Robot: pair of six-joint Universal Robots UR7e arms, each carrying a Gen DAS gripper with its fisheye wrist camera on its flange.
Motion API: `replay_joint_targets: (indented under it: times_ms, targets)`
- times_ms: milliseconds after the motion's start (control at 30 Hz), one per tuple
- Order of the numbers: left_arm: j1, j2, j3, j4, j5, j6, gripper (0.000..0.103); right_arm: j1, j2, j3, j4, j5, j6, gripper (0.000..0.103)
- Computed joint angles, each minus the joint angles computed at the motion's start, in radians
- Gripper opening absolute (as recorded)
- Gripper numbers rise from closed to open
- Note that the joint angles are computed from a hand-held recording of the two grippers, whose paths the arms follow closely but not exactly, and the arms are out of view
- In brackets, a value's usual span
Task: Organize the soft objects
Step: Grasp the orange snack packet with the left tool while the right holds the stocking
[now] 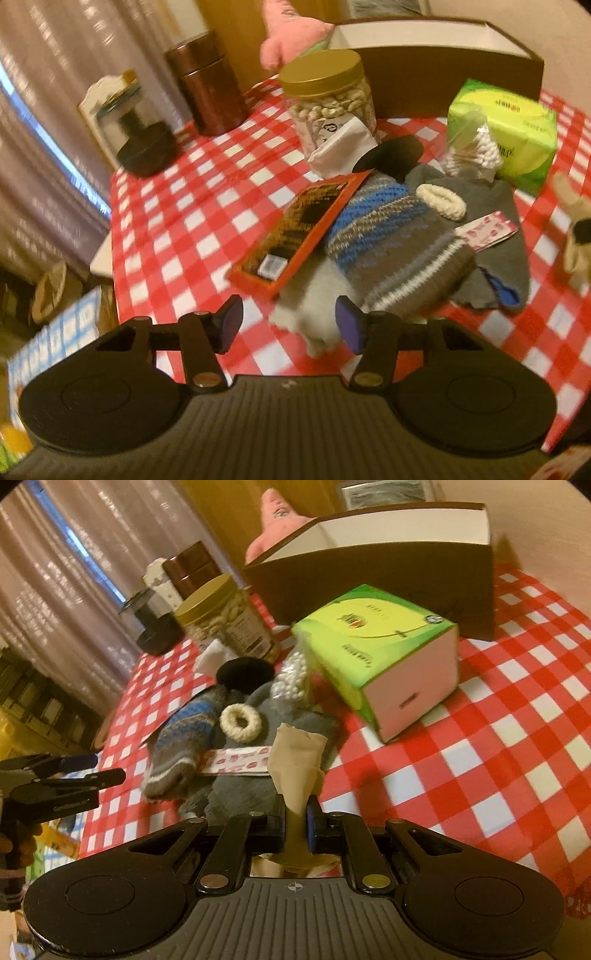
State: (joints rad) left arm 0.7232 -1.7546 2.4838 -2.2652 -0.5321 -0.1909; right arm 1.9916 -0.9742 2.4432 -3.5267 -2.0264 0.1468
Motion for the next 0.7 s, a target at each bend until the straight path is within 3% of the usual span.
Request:
replay_joint_targets:
  times_ms: [200,500,667,700]
  targets:
    - [0.112,0.159,-0.044,-0.288,-0.05,0.327,0.046,0.022,0.003,-0.02,-0.001,-0.08,0.071,0.011]
    - [0.221,0.28,-0.111,-0.48,-0.12,0.633,0.037,0.057,0.023,-0.049,0.033,-0.169,0.177,0.011]
    - [0.265,0.305,-0.146,-0.511,-0.169,0.725,0.022,0.074,0.037,-0.064,0.058,-0.213,0.224,0.011]
    - [0.274,0.309,-0.155,-0.51,-0.181,0.737,0.009,0.076,0.04,-0.067,0.064,-0.219,0.231,0.011]
